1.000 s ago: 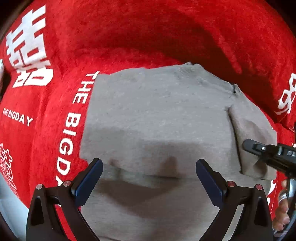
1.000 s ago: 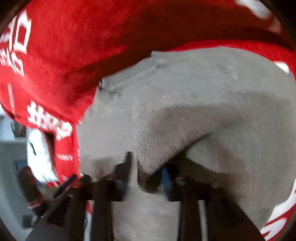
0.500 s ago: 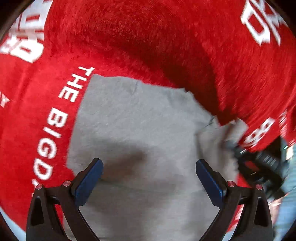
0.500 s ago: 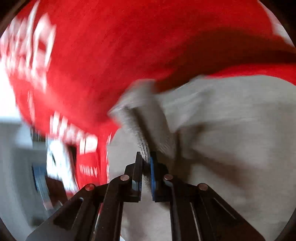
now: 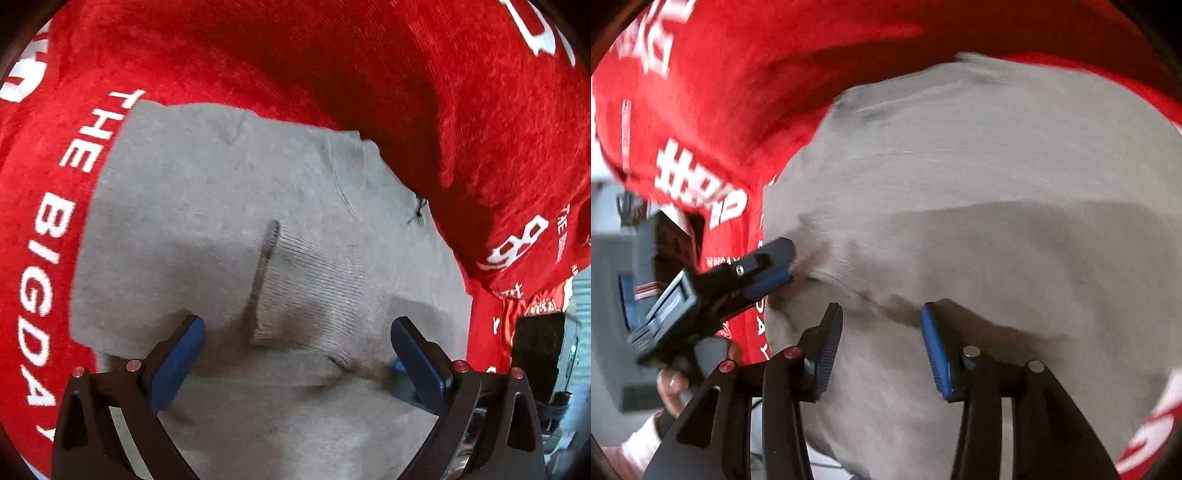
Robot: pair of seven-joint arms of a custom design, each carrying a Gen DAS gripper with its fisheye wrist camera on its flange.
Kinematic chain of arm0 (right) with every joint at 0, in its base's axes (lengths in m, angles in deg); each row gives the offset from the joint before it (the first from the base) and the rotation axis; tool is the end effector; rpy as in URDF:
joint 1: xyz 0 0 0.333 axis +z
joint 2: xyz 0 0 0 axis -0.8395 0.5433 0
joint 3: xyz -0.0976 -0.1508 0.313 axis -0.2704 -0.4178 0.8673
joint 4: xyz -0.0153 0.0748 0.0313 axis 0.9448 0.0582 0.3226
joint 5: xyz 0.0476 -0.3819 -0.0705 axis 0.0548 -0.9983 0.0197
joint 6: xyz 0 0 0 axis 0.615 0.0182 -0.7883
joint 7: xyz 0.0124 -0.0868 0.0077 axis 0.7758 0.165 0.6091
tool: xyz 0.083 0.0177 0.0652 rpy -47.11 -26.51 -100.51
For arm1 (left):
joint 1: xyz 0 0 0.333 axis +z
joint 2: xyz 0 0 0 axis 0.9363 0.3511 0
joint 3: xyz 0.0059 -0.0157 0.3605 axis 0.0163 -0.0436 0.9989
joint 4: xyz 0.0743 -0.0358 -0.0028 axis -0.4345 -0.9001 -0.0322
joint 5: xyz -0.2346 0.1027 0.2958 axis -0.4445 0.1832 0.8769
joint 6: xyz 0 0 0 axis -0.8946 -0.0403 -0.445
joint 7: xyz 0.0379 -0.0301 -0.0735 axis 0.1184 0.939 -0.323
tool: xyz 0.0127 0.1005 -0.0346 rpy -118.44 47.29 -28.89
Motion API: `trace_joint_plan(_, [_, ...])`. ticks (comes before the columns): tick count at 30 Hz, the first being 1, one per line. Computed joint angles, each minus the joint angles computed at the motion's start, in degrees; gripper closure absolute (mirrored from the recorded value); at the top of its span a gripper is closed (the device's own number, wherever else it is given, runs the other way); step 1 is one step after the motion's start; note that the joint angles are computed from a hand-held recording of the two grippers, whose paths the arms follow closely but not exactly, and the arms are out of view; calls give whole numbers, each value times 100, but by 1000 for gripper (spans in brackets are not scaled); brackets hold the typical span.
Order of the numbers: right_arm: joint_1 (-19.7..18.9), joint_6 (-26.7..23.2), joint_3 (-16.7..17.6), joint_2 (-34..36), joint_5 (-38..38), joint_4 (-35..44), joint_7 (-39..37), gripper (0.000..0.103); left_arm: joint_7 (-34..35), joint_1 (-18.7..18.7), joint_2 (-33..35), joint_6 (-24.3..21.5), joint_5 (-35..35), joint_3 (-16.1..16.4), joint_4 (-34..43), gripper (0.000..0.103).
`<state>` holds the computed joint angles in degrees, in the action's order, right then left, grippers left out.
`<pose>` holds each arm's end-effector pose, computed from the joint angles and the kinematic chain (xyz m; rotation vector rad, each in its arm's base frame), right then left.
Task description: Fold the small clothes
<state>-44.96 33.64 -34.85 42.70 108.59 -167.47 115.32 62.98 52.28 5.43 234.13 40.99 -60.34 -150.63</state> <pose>0.6000 0.2213 0.4870 -1.9360 1.8400 0.6379 0.5152 -0.3226 0.4496 2.3714 -1.5618 0.6934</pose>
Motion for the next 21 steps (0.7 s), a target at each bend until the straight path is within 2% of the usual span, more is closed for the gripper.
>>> trace_joint_plan(4, [-306, 206, -296, -545, 330, -813, 544, 55, 100, -36, 272, -38, 29, -49, 272, 2])
trace_joint_plan(7, [-484, 642, -501, -1016, 583, -1527, 1126, 55, -123, -147, 400, -215, 495, 32, 489, 5])
trace_joint_plan(8, [-536, 828, -565, -1152, 625, -1747, 1333, 55, -230, -182, 409, -224, 646, 63, 517, 15])
trace_joint_plan(9, [-574, 981, -605, -1248, 754, -1898, 1409, 55, -360, -223, 417, -267, 851, 112, 560, 37])
trace_joint_plan(10, [-594, 1222, -630, -1324, 1023, -2059, 1437, 55, -290, -182, 442, -264, 818, 76, 593, 71])
trace_joint_plan(11, [-609, 1367, -652, -1355, 1136, -2132, 1481, 55, -97, -88, 439, -216, 613, -4, 579, 86])
trace_joint_plan(12, [-617, 1475, -665, -1357, 1152, -2156, 1534, 61, 48, -20, 418, -162, 448, -54, 549, 95])
trace_joint_plan(13, [-618, 1530, -665, -1333, 938, -2108, 1673, 97, 78, -21, 382, -115, 489, -34, 532, 95])
trace_joint_plan(15, [-621, 1420, -662, -1239, 207, -1859, 1866, 97, 143, -37, 228, -53, 642, 1, 464, 95])
trace_joint_plan(18, [-599, 1382, -626, -1187, -213, -1538, 1368, 97, 317, -27, 10, -35, 577, -21, 326, 95])
trace_joint_plan(21, [-641, 1065, -645, -1041, -514, -1293, 1107, 97, 183, -115, -32, -192, 750, 11, 230, 95])
